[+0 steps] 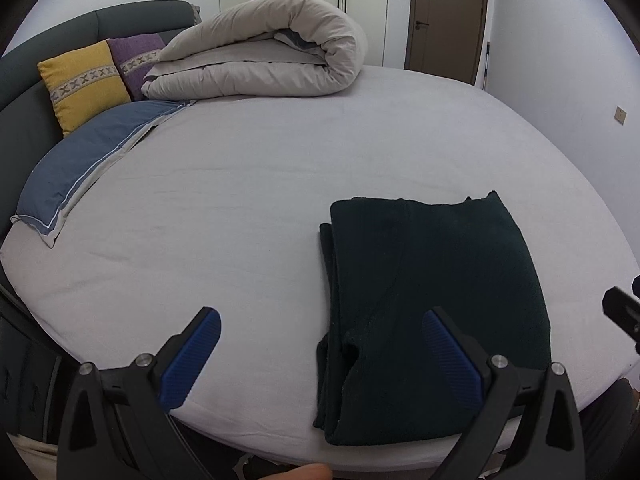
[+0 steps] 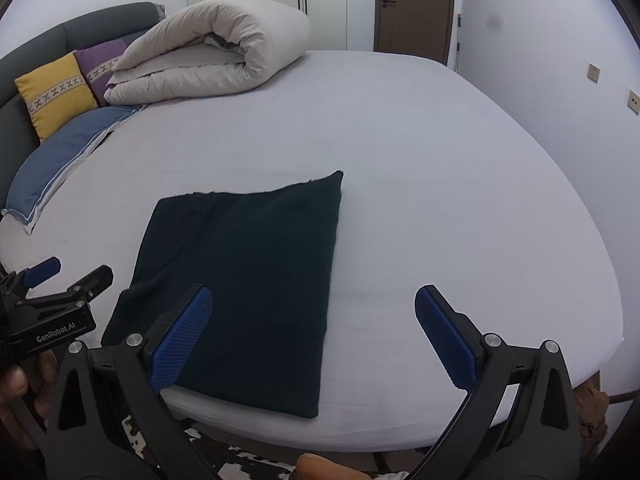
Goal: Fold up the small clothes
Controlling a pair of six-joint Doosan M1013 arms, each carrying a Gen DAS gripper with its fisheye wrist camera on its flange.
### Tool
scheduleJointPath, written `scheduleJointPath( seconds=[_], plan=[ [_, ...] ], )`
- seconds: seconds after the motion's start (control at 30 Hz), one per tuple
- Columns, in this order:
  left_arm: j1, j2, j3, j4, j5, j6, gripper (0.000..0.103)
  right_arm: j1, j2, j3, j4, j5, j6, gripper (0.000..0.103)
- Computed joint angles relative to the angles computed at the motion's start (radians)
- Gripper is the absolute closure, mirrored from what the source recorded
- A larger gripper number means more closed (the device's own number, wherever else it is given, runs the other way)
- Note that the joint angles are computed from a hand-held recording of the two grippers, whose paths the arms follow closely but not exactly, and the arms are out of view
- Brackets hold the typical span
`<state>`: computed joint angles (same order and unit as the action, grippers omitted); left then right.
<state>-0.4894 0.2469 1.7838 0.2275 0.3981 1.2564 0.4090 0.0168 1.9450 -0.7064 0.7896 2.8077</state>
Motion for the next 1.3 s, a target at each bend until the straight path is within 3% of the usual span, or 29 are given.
scheduleJointPath(
  seconds=[0.3,1.3],
  plan=[
    [0.000,0.004,-0.002,-0.012,0.006,0.013,0.000,0.008,0.027,-0.004,0.015,0.003,0.016,0.000],
    [-0.009,0.005,0.005,-0.006,0.009,0.001,0.000,0.012,0.014,0.004,0.035,0.013,0.005,0.000]
  ],
)
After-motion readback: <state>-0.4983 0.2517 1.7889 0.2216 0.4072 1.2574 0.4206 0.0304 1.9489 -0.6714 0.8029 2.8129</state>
